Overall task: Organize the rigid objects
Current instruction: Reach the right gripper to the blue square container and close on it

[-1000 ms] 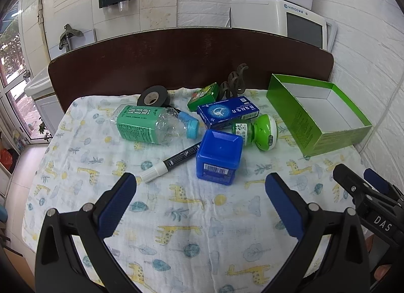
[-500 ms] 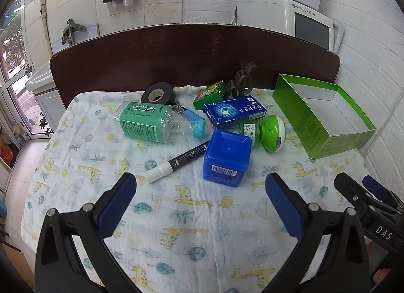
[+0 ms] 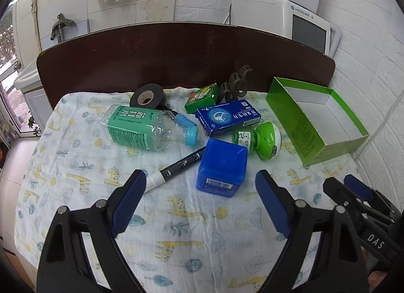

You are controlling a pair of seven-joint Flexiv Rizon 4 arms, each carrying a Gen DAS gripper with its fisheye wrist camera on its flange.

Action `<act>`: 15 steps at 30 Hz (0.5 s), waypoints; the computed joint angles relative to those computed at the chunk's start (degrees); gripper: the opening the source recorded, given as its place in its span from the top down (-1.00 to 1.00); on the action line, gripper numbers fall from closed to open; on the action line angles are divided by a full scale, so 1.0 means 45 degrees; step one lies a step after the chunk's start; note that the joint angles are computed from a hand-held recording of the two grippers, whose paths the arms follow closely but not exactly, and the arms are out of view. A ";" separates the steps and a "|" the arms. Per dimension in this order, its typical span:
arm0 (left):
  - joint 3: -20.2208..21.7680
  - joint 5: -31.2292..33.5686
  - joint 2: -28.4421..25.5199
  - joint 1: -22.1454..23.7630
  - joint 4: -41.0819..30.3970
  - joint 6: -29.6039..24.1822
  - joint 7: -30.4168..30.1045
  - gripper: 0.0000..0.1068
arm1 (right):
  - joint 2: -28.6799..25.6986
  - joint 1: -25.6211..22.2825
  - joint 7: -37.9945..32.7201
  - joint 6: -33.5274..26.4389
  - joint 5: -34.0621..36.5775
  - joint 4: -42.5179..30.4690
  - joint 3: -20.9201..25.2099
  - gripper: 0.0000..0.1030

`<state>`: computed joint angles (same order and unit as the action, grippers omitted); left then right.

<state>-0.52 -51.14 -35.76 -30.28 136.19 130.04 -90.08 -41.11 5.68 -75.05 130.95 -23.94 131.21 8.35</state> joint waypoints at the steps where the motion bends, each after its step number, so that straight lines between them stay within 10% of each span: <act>1: -0.0100 0.0567 0.0056 0.0385 0.0093 -0.0028 -0.0318 -0.49 | -0.0012 -0.0270 0.0146 -0.0130 -0.0465 -0.0054 0.0191 -0.42; 9: -0.1143 0.6542 0.0202 0.4236 0.0079 -0.1194 -0.2809 0.06 | -0.2238 -0.4955 0.6062 -0.1697 -0.9870 -0.2429 0.2980 -0.16; 15: -0.1740 0.9353 0.0013 0.6087 -0.0523 -0.2055 -0.4127 0.33 | -0.3085 -0.4524 1.0050 -0.1880 -1.3106 -0.4337 0.2570 -0.16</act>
<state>-8.35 -9.05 -35.70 -2.89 133.83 120.79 -108.65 -54.99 -14.67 -29.82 122.49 -82.92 111.69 19.92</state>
